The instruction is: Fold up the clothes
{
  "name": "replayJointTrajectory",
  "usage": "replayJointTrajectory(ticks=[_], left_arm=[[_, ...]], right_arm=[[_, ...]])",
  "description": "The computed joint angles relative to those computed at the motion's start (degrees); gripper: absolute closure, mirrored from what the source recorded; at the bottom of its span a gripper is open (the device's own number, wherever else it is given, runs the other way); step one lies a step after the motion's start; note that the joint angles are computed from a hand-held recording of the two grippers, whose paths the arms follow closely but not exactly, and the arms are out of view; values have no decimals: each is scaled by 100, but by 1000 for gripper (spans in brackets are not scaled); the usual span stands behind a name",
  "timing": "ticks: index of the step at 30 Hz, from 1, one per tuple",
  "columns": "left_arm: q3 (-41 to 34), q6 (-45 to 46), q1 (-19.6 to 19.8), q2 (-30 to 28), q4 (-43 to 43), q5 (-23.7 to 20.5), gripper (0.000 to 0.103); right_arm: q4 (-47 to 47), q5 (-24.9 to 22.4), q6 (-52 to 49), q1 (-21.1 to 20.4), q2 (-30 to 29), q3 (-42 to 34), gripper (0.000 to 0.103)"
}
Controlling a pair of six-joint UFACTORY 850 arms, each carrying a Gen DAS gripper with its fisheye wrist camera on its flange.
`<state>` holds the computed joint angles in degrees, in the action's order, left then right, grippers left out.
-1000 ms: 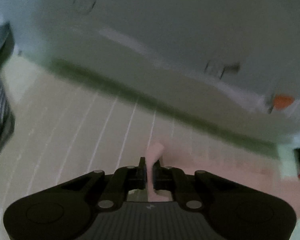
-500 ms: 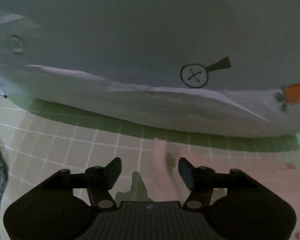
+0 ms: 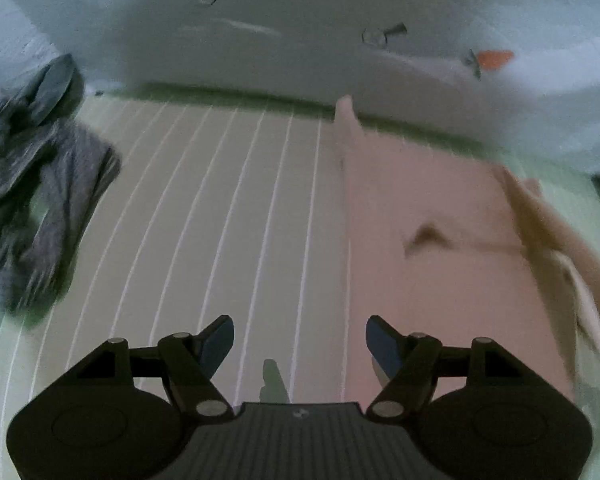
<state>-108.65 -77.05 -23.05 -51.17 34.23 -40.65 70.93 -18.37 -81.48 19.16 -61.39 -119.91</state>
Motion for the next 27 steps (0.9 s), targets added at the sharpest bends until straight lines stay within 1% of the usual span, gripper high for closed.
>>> replayJointTrajectory(ticks=[1,2,6,8,9,10,11,12,14,15,17,20,21,23,25,27], left_arm=[[220,-75,-61,132,48,35,29],[378,-112,-113,231,71,59,29],[733,-65,-261,451,18,119,29],[798,-14,-342,490,20,118,29],[828,9,-384,510,26,118,29],[843,31,-418,517,32,127,29],[830,66,-443,510,23,152,29],[797,116,-467,495,-6,182,29],[727,213,-513,458,-61,258,29],[684,257,-534,429,-87,319,29],[508,428,-572,309,-204,419,29],[155,826,-614,63,-513,547,32],[-4,1027,-624,-55,-690,590,37],[-336,1403,-643,-303,-1044,626,43],[-726,1720,-648,-601,-1430,528,47],[-1089,2015,-636,-872,-1837,419,61]], right_arm=[[275,-48,-354,40,235,454,101],[394,-89,-468,71,395,782,101],[336,-275,-363,200,902,1824,101],[247,-225,-237,222,1068,2116,100],[485,-174,-344,207,1153,2244,89],[763,-122,-489,192,1238,2374,81],[1033,-76,-626,178,1321,2499,63],[1304,-34,-742,159,1395,2611,49],[1770,32,-716,87,1474,2731,40],[1769,80,-535,56,1467,2724,31],[1606,286,-130,9,1481,2745,25],[769,461,891,-57,1417,2676,24],[667,486,1035,-86,1420,2702,23],[403,504,1361,-147,1413,2730,23],[119,490,1647,-212,1408,2746,23],[-136,477,1887,-274,1420,2782,23]])
